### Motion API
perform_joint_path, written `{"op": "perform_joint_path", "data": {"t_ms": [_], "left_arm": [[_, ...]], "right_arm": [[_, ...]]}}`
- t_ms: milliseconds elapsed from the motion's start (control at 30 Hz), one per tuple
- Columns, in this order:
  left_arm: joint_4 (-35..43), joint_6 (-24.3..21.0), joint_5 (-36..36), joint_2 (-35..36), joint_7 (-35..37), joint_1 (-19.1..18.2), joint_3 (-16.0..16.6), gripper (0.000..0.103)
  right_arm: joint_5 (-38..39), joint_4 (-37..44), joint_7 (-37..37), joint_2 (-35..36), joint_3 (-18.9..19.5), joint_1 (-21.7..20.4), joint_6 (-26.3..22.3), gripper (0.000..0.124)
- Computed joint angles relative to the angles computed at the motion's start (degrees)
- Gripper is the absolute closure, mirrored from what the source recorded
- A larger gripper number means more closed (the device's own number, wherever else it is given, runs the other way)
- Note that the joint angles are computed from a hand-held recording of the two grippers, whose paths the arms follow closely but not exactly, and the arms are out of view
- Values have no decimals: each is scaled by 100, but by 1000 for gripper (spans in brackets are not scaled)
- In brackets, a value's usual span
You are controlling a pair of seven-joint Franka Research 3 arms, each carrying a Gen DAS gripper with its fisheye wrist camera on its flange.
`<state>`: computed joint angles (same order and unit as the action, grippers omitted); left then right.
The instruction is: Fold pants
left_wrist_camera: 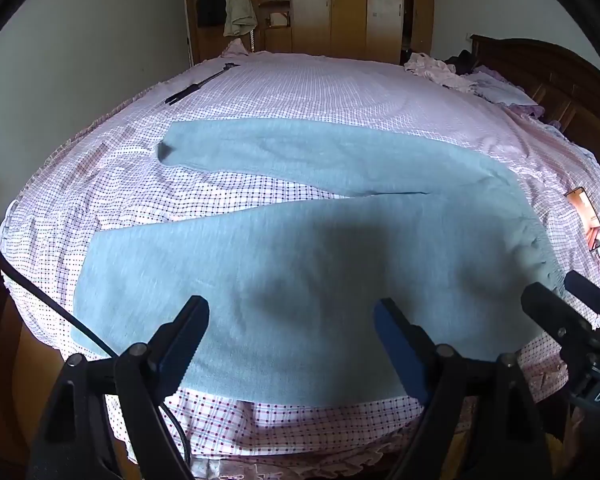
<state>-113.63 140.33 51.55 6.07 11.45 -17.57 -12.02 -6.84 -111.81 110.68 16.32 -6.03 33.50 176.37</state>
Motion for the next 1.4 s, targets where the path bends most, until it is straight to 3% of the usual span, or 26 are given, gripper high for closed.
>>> {"op": "perform_joint_path", "data": {"t_ms": [933, 1400], "left_arm": [[-27, 83, -13, 43, 15, 19, 31, 15], [52, 84, -162, 122, 340, 88, 68, 15]], "right_arm": [[-28, 35, 32, 12, -14, 15, -31, 26], [247, 281, -410, 185, 225, -276, -76, 26]]}}
